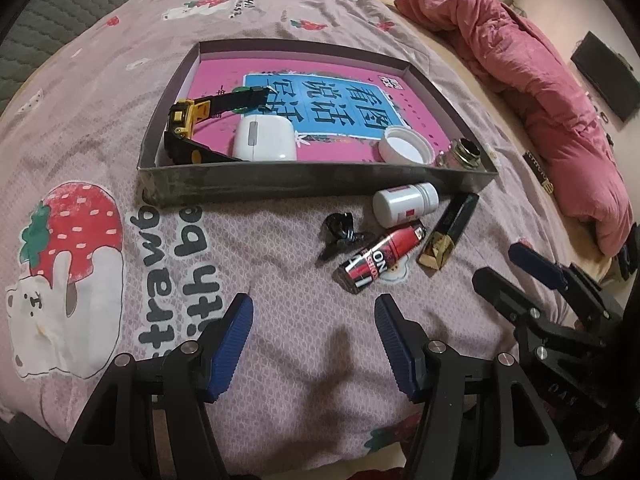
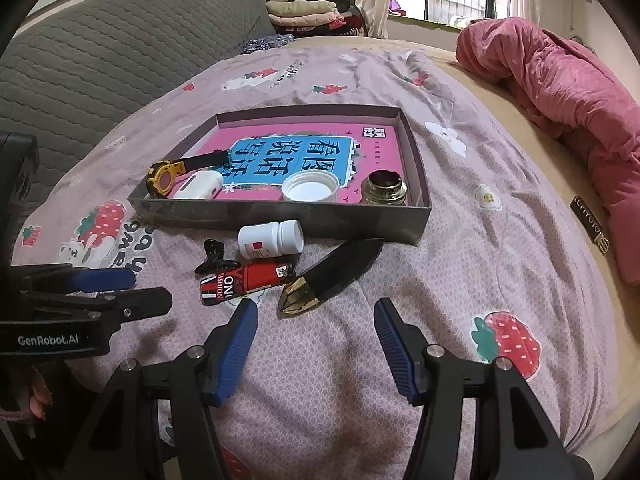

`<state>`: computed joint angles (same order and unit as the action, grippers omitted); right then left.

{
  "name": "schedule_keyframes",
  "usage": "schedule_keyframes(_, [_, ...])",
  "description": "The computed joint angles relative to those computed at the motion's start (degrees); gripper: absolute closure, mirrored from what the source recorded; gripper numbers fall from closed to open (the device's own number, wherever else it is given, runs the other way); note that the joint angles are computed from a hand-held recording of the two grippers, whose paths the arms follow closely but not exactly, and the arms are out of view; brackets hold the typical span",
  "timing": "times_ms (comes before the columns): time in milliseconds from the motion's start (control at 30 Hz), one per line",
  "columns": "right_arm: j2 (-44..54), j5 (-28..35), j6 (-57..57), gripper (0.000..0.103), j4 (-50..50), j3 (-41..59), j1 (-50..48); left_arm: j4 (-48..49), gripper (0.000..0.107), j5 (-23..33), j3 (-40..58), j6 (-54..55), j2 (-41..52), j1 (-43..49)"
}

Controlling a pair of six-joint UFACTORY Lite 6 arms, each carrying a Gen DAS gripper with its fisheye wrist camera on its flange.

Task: Organize rigid objects
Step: 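Open both grippers and withdraw them from the tray toward the remaining objects, then grasp the small black earphone with the left gripper while the right grasps the black-and-gold lipstick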

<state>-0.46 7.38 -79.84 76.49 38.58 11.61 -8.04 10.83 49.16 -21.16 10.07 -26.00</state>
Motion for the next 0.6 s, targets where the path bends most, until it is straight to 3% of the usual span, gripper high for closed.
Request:
schedule_keyframes(433, [3.0, 0.2, -8.2, 0.043, 8.6, 1.3, -0.8, -0.2, 0.042, -2.0, 7.5, -2.8, 8.7, 0.6])
schedule_keyframes(600, [4.1, 0.5, -10.8, 0.043, 11.1, 1.7, -1.1, -5.9, 0.042, -2.9, 10.2, 0.7, 11.1, 1.5])
